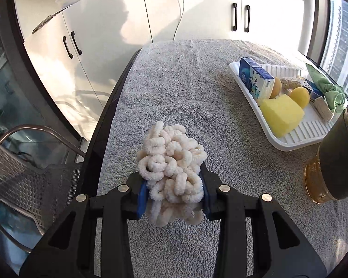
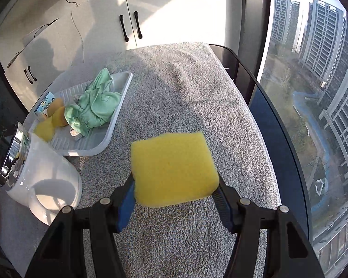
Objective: Organize soft objects
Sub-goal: 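Carry the rope scrubber and yellow sponge over the white tray with both tools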
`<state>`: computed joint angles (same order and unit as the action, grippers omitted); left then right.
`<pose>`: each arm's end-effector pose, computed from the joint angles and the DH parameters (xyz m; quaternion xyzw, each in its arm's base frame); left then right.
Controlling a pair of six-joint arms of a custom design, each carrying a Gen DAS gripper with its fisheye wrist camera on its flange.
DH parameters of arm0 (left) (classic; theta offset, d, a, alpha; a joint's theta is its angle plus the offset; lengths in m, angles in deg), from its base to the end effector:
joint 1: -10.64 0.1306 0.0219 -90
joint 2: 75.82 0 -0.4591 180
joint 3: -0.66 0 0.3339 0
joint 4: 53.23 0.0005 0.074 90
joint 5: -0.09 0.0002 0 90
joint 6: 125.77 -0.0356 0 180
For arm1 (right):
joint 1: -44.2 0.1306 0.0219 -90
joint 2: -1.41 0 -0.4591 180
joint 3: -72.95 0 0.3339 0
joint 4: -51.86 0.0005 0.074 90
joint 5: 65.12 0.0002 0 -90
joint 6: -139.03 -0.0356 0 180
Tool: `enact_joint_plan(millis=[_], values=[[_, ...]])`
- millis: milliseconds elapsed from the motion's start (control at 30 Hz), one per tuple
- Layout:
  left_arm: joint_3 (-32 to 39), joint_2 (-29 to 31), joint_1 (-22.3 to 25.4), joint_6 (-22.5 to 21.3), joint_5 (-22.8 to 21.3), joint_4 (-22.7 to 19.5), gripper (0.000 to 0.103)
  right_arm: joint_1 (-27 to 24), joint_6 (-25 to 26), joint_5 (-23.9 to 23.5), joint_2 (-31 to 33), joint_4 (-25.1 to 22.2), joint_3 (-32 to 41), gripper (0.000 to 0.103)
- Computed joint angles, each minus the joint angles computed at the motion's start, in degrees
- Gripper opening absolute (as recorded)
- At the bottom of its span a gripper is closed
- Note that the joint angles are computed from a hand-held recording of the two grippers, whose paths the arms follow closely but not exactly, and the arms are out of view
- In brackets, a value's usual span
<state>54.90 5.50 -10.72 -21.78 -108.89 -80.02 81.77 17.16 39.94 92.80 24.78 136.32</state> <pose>0.2957 -0.1038 0.3454 0.0092 0.9390 0.0565 0.3390 0.3148 0.2298 0.3437 -0.0078 0.9465 0.0666 0.3156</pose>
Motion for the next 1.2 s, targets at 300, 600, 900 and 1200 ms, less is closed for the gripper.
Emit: enact_joint_plan(millis=[300,600,900,1200], values=[[10.35,6.77,-0.40,-3.27,4.63,-1.84,0.036,-3.78,6.20,-2.05,5.39,-0.81,10.61,0.064],[19.50,12.82,-4.28,-5.97,9.52,-3.42,0.035,-2.43,13.61,-5.49,13.17,-4.15,25.75,0.064],[22.72,17.18,-6.60,-10.12,21.17,-4.12,0.035,-0.65,20.99,-13.57,23.98,-13.99,41.19,0.064],[27.62,22.10,-4.40,-13.72,36.64,-9.99,0.035,-0.17,20.85,-18.38,31.52,-21.61,49.81,0.064]])
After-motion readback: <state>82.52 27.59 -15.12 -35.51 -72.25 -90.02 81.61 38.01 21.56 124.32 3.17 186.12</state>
